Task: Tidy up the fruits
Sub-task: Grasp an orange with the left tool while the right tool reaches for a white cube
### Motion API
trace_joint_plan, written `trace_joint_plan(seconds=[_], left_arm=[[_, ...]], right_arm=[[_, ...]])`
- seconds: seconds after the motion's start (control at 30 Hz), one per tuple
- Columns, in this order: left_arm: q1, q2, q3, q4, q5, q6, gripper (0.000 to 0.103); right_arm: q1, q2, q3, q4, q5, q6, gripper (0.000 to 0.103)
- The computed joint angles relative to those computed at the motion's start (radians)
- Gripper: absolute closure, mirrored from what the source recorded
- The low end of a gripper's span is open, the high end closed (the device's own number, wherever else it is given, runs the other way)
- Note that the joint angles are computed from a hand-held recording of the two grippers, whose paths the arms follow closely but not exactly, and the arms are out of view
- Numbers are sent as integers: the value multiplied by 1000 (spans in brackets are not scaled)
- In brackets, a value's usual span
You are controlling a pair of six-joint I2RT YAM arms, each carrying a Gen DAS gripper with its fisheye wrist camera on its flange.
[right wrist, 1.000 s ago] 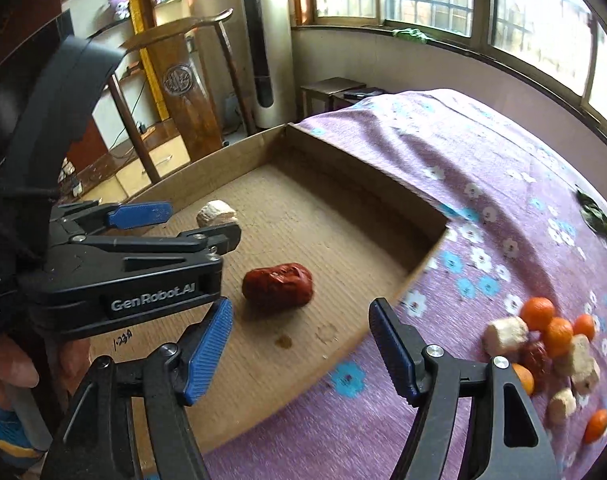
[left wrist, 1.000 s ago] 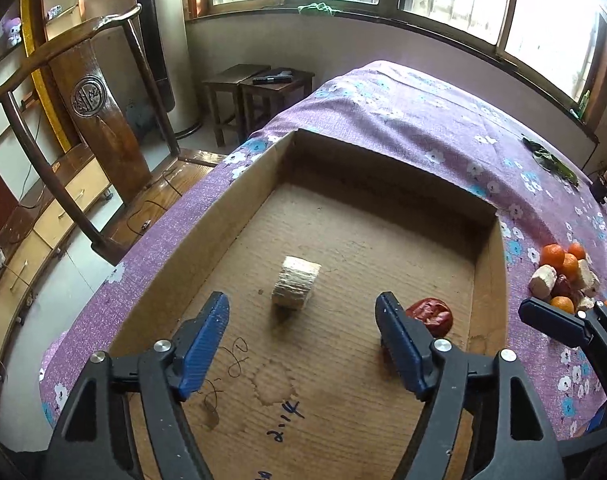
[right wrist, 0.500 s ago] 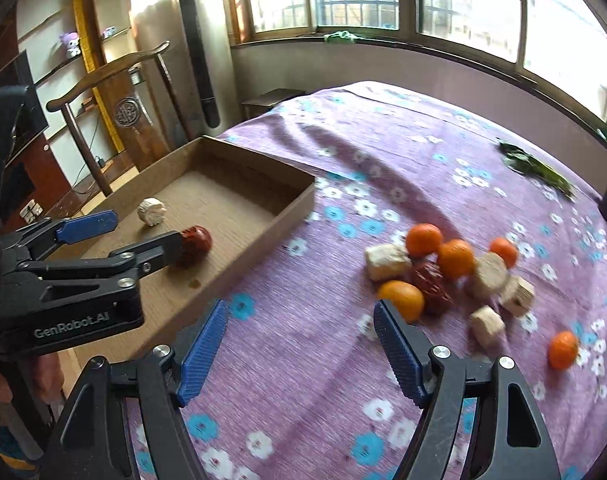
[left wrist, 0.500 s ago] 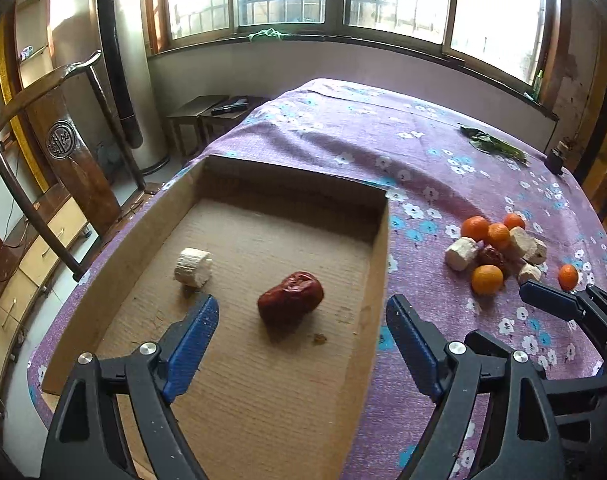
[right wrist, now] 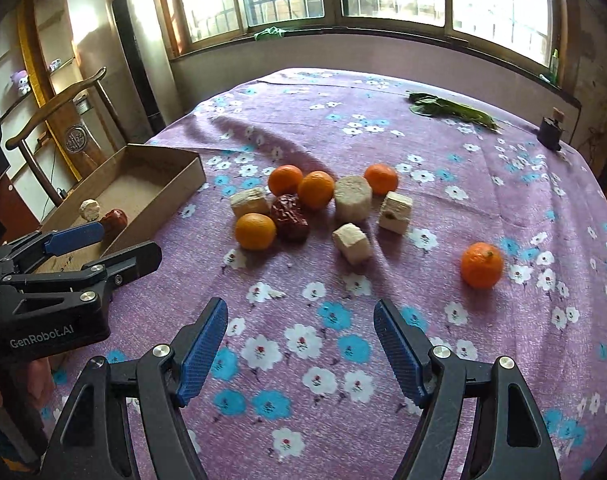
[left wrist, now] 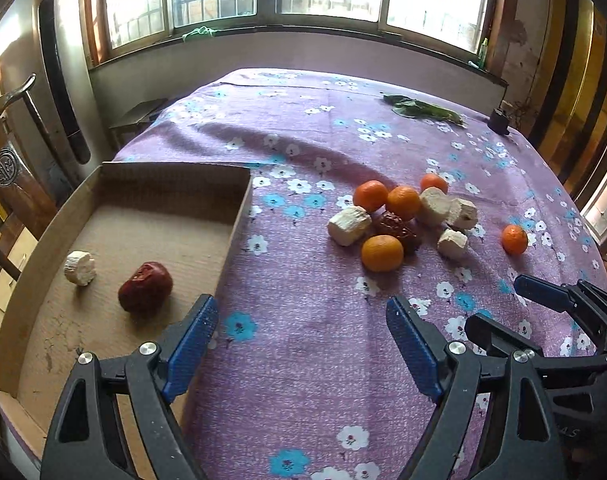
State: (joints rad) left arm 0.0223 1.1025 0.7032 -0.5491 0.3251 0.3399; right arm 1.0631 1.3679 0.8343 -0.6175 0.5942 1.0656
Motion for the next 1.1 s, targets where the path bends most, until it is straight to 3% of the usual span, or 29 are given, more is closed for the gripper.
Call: trace_joint_plan(seconds=[0.4,0.77,0.8,0.83,0.93,1.1], left_arm=[[-212,173,30,140,-128,-152,18],[-277,281,55,213,-155,-178,18],[-278,288,57,217,-152,-179,25],[-277,299,63,215,-143,-177,43],[-270,316,73,211,-110,-168,71],[-254,307,74,189,-87,-158,72]], right_arm=[[-58,-117,-108,3,-25,-11,23],[-127,-142,-140,46,-75,-78,23],[-132,-140,-140,49,-78,-83,23],[-136,-138,-141,54,-82,-86,23],[-156,-138,-150,85,-105,-102,23],[-188,-105,-132,119,-124,-151,23]])
